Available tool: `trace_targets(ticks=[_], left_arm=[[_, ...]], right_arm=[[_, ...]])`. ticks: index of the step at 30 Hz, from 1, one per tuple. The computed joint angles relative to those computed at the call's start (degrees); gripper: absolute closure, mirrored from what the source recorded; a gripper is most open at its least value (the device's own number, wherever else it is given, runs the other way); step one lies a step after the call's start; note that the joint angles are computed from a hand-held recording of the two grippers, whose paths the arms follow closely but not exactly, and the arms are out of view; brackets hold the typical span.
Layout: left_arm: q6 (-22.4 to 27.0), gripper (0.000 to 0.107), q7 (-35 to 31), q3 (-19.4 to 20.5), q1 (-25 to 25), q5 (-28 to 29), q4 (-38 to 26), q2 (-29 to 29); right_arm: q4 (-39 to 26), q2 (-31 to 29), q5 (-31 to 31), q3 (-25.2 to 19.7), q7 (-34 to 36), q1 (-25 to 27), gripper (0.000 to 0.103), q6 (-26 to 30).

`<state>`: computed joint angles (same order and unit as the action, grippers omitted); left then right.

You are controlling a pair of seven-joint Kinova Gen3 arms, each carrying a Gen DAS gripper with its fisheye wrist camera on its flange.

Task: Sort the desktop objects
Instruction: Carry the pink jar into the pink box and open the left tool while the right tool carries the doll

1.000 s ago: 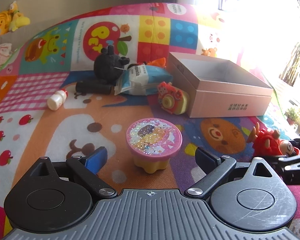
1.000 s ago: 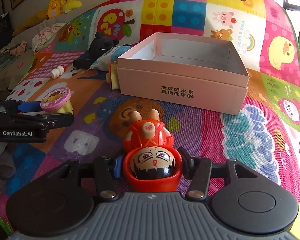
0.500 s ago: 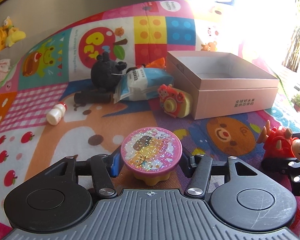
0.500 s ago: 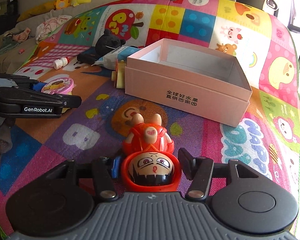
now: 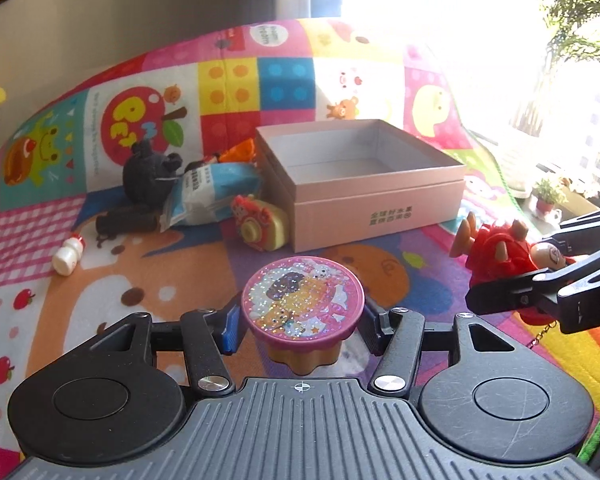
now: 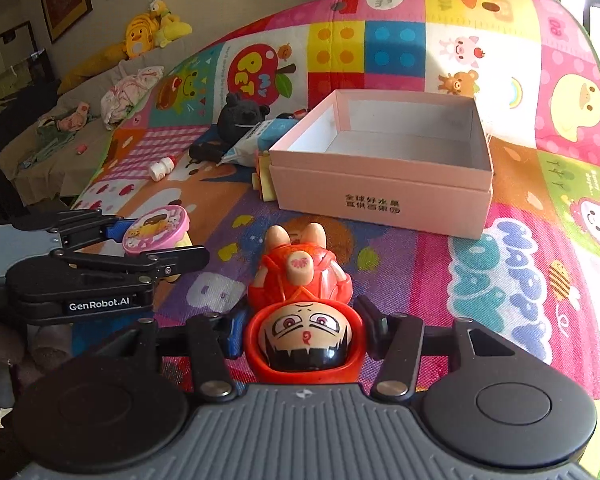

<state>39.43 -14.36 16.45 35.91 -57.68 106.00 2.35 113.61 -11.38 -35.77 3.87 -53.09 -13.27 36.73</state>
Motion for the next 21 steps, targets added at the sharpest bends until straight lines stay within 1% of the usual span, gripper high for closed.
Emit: trace_targets(ticks=[3, 5, 8, 11, 13, 15, 18, 21], left_arm=[[-0.4, 0.047, 0.1, -0.2, 0.2, -3.1, -2.1, 0.9], [-1.0, 0.047, -0.1, -0.8, 0.3, -4.9, -4.1, 2.1], [-3.0, 0.047, -1.9, -2.5, 0.2, -5.4, -8.0, 4.9], [-5.4, 0.047, -5.5, -4.6, 0.2, -3.3, -13.6, 9.1], [-6.9, 0.047, -8.7, -5.5, 0.0, -1.3, -17.7, 12.5], [-7.2, 0.047, -10.6, -6.7, 0.6, -0.7, -21.7, 15.7], [-8.3, 0.047, -13.5, -8.2, 0.6, 1.6, -27.0, 19.8], [-9.0, 0.046, -18.6, -7.7, -0.9, 6.4, -30.2, 22.3]], right_arm=[[0.5, -3.7, -4.2, 3.4, 3.5, -0.9, 0.050, -3.1], [0.9, -5.7, -5.9, 5.1, 5.1, -2.1, 0.050, -7.5], [0.1, -6.2, -6.2, 7.7, 5.1, -4.3, 0.050, -12.4], [-1.4, -4.5, -3.7, 8.1, 2.0, -4.3, 0.050, -15.1], [-2.3, -2.9, -2.3, 8.5, 0.2, -4.2, 0.050, -15.4], [-3.3, -1.2, -1.7, 9.0, -0.7, -4.0, 0.050, -14.4], [-4.0, 1.1, 0.8, 6.5, -3.8, -1.1, 0.050, -13.6], [-5.0, 3.0, 2.5, 4.5, -5.9, 1.1, 0.050, -13.1]])
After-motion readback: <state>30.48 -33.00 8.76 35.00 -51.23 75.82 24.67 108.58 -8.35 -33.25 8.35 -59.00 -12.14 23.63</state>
